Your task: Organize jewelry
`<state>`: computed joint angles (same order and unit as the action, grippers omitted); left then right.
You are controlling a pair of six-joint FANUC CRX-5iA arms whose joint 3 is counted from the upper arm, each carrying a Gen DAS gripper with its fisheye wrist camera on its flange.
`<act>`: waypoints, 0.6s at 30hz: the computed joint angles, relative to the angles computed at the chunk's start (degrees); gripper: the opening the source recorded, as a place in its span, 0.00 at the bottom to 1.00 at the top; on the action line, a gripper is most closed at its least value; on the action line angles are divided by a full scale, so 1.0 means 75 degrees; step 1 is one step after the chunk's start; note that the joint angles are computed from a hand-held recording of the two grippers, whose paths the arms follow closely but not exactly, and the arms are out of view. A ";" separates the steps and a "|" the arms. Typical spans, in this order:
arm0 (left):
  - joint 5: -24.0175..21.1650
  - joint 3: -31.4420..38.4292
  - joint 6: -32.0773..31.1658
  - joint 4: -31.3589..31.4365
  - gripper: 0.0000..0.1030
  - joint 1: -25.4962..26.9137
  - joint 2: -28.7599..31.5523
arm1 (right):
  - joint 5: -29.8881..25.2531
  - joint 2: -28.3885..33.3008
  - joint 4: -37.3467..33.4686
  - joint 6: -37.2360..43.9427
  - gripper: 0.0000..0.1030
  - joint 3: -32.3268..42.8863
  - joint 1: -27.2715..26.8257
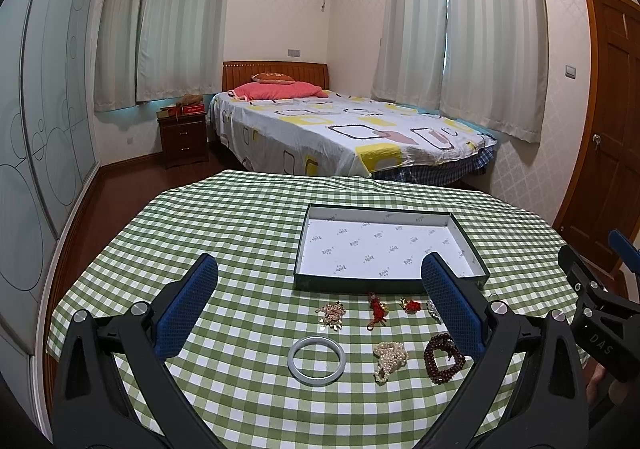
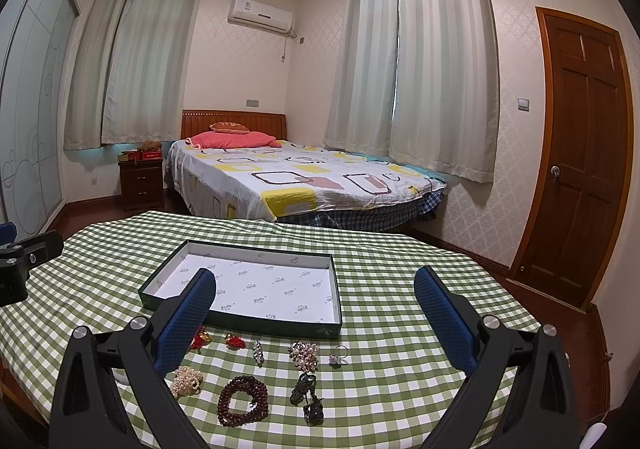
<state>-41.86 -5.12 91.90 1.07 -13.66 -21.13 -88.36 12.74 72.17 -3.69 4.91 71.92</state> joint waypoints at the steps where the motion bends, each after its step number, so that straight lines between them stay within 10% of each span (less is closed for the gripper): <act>1: 0.0017 0.0007 0.0003 -0.0004 0.96 0.0009 0.0013 | 0.0026 -0.0011 0.0043 -0.0022 0.94 -0.0044 -0.0014; 18: 0.0257 -0.0500 -0.0163 -0.0129 0.96 0.0327 0.0847 | 0.1203 -0.0391 -0.0634 -0.0480 0.94 -0.1450 -0.0441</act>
<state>-39.93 -8.87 90.68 0.10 -11.21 -14.78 -79.34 9.81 67.41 -7.29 -5.96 68.61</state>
